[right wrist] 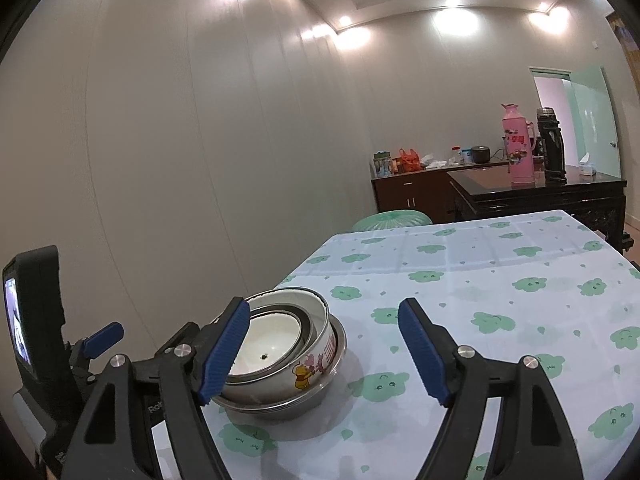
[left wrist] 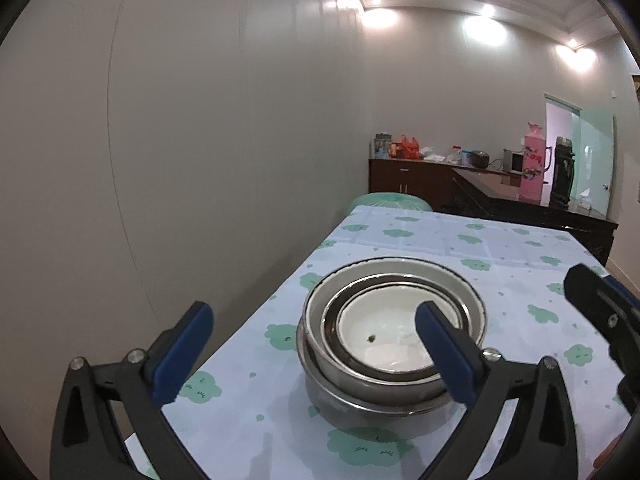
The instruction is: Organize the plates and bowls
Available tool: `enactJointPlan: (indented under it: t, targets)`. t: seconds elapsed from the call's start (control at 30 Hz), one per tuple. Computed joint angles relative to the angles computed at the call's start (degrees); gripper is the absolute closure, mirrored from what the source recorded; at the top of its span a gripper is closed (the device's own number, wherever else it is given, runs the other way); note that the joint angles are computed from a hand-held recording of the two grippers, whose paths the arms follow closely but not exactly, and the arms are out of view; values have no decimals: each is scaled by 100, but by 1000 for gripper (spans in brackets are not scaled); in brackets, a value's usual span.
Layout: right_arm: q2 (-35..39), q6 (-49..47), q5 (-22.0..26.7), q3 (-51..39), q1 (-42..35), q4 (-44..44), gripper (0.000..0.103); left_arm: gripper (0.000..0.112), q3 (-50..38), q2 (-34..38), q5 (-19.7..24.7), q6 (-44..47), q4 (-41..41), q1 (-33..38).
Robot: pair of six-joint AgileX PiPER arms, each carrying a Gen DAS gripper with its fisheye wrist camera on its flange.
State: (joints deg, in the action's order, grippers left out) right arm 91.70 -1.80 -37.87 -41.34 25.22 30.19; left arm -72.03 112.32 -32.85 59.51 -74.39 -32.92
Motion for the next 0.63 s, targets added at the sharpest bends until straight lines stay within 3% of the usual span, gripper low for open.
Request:
enactJointPlan:
  t: [0.2, 0.33, 0.63]
  targets:
    - [-89, -377, -238, 81, 218, 358, 24, 10, 113, -57, -372, -125, 191, -160]
    - [-118, -450, -320, 112, 282, 399, 24, 10, 233, -196, -9, -450, 522, -35]
    - [-120, -388, -164, 64, 214, 307, 24, 10, 158, -150, -307, -198, 264, -161]
